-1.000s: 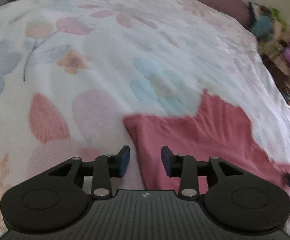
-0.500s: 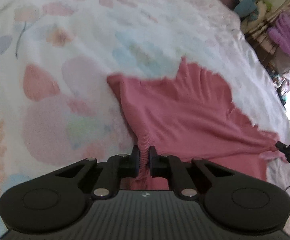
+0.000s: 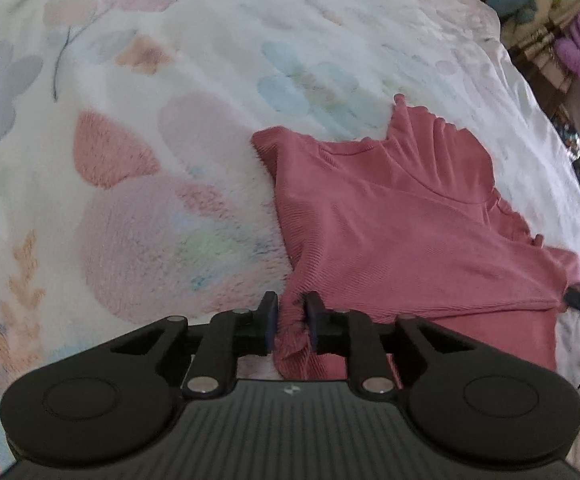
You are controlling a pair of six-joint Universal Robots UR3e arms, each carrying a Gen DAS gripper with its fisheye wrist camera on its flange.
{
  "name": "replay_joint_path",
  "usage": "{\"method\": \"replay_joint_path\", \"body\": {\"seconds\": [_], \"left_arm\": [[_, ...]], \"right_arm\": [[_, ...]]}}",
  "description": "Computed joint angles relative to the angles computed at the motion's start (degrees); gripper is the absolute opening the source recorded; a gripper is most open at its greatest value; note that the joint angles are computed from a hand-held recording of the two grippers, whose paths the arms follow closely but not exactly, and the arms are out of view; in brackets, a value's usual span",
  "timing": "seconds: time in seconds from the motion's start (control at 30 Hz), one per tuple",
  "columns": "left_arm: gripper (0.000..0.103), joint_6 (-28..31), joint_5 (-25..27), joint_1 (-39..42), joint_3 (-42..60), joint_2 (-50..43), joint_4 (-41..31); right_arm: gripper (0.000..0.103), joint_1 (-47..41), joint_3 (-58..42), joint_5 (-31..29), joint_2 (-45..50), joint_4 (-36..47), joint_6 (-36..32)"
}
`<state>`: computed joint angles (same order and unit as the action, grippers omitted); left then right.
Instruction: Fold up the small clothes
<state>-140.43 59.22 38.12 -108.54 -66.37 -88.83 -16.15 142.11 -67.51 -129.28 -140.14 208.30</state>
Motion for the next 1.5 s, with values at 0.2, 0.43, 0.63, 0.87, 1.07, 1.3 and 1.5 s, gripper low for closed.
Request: {"method": "replay_joint_path", "body": {"seconds": [0.2, 0.43, 0.63, 0.87, 1.07, 1.3, 1.5], "left_arm": [[0.049, -0.3, -1.9, 3.1, -0.2, 3.5, 0.5], [0.049, 1.5, -2.6, 5.1, -1.7, 9.9, 0.7], [0.049, 3.2, -3.5, 5.3, -2.5, 14.4, -1.3], [0.051, 7.2, -4.1, 8.2, -1.5, 17.0, -7.1], [0.054, 6.4, -3.8, 8.0, -3.1, 16.6, -4.9], [0.054, 4.8, -2.8, 6.4, -4.2, 17.8, -5.1], [0.054, 6.1, -3.3, 6.5, -2.7, 17.8, -7.2]], "right_arm": [[0.039, 2.8, -2.6, -2.9, 10.0, -9.7, -2.1], [0.003, 11.5, -7.4, -8.1, 16.2, -15.3, -1.4], [0.003, 31.4, -28.0, -23.2, 32.9, -10.7, -3.5], [0.029, 37.7, -36.4, -20.5, 44.8, -10.3, 0.8], [0.029, 31.9, -26.7, -17.4, 32.1, -14.4, 2.3], [0.016, 26.2, -24.2, -19.0, 30.7, -12.2, 3.1], [0.029, 24.5, -23.8, -13.9, 33.4, -13.5, 2.4]]}}
